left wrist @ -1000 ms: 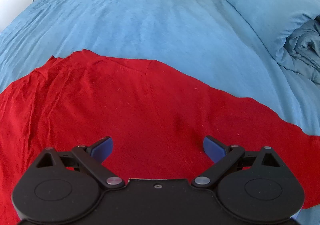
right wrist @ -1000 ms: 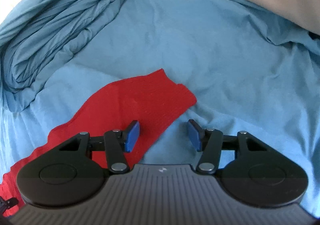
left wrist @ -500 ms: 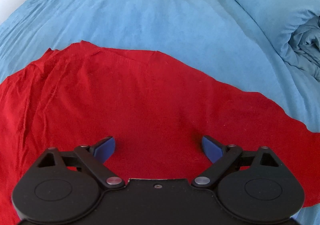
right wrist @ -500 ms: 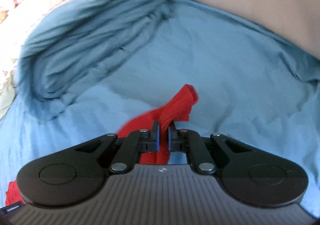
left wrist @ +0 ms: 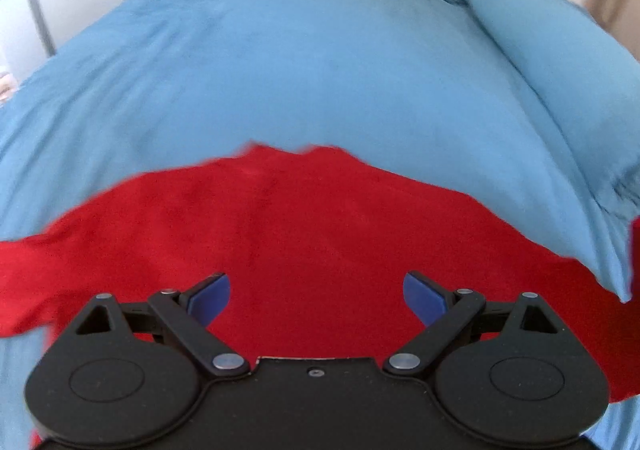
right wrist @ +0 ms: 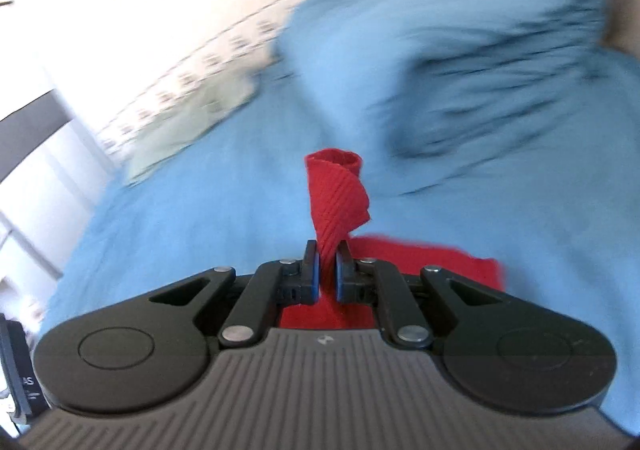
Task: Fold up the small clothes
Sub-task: 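Lift the sleeve cuff with the right tool and lay it across the body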
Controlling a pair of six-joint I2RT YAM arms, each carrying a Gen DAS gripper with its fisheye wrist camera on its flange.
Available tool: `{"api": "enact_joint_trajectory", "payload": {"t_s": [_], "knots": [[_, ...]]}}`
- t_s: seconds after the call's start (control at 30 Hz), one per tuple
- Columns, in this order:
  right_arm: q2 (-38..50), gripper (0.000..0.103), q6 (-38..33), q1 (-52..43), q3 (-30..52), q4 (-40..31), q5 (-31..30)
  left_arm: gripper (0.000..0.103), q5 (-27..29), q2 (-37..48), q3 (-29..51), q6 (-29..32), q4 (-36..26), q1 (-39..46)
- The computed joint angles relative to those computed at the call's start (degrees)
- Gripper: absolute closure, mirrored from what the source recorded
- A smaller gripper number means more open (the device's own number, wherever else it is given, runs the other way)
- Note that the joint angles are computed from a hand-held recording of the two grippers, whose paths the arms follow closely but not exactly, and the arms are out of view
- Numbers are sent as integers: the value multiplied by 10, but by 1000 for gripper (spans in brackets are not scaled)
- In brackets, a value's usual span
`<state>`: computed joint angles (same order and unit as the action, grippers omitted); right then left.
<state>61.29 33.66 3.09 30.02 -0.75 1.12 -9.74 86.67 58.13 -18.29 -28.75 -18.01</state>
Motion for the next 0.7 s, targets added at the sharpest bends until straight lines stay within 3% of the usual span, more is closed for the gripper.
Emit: {"api": "enact_joint_trajectory", "payload": {"t_s": [0.17, 0.33, 0.53, 0.7], "knots": [[148, 80, 70, 219, 89, 89, 88, 7, 56, -73, -45, 91, -2, 178], [352, 80, 91, 368, 227, 155, 120, 7, 127, -77, -60, 186, 5, 358], [557, 80, 82, 459, 401, 140, 125, 7, 185, -32, -59, 275, 26, 486], [627, 80, 75, 476, 447, 126, 133, 7, 222, 11, -55, 320, 43, 536]]}}
